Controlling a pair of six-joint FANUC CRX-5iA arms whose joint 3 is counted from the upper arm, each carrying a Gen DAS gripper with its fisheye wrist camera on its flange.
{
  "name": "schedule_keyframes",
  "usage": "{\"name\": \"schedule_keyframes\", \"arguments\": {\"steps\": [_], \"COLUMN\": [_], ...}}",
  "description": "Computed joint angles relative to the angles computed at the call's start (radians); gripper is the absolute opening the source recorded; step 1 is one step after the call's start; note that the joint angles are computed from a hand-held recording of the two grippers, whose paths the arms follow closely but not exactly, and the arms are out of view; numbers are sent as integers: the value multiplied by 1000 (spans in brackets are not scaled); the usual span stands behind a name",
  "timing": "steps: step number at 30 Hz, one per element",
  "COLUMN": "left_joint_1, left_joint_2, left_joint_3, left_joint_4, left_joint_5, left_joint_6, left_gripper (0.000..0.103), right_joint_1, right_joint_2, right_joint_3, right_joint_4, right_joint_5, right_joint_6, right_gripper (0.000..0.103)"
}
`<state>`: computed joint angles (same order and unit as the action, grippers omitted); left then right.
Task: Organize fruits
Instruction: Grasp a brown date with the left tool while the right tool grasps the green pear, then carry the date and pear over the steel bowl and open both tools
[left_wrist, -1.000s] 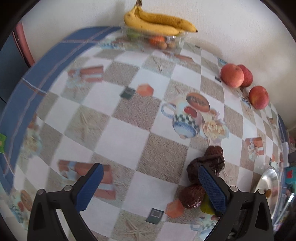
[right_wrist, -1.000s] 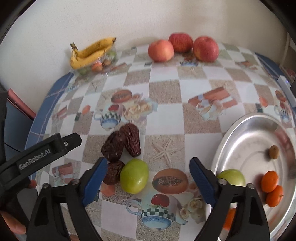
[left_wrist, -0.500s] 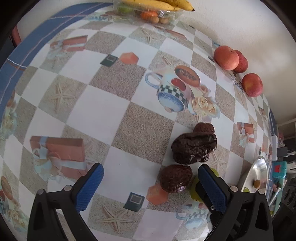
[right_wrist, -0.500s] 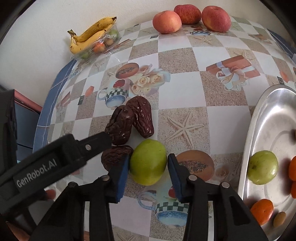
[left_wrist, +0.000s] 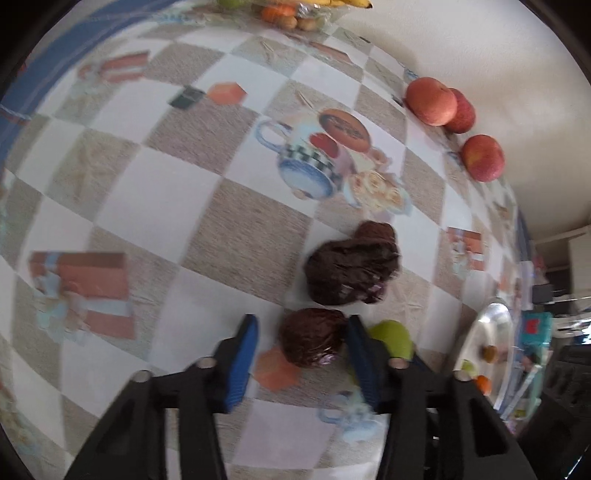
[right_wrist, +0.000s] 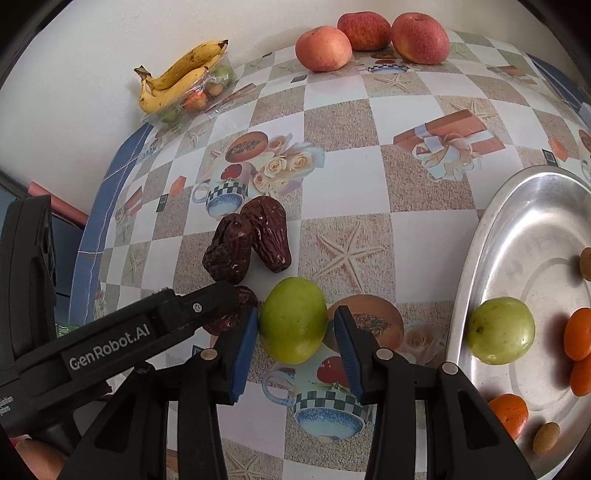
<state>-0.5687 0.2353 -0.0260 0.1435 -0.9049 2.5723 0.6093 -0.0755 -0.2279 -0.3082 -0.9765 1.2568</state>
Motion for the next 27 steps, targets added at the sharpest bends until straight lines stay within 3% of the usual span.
{"name": "schedule_keyframes", "arguments": {"steps": [16, 27], "left_joint_1": [-3, -1], "left_joint_2": [6, 5], "left_joint_3": [29, 24], "left_joint_4": [-45, -38], "left_joint_5": [-27, -23], "left_joint_6": [36, 43], "left_gripper": [39, 39], "right_joint_1": [-7, 59], "right_joint_2": [37, 28], "right_joint_3": [22, 3], "right_joint_4": [-58, 44], "right_joint_5": [-5, 15], "right_joint_6": [4, -41], "right_gripper": [44, 42]}}
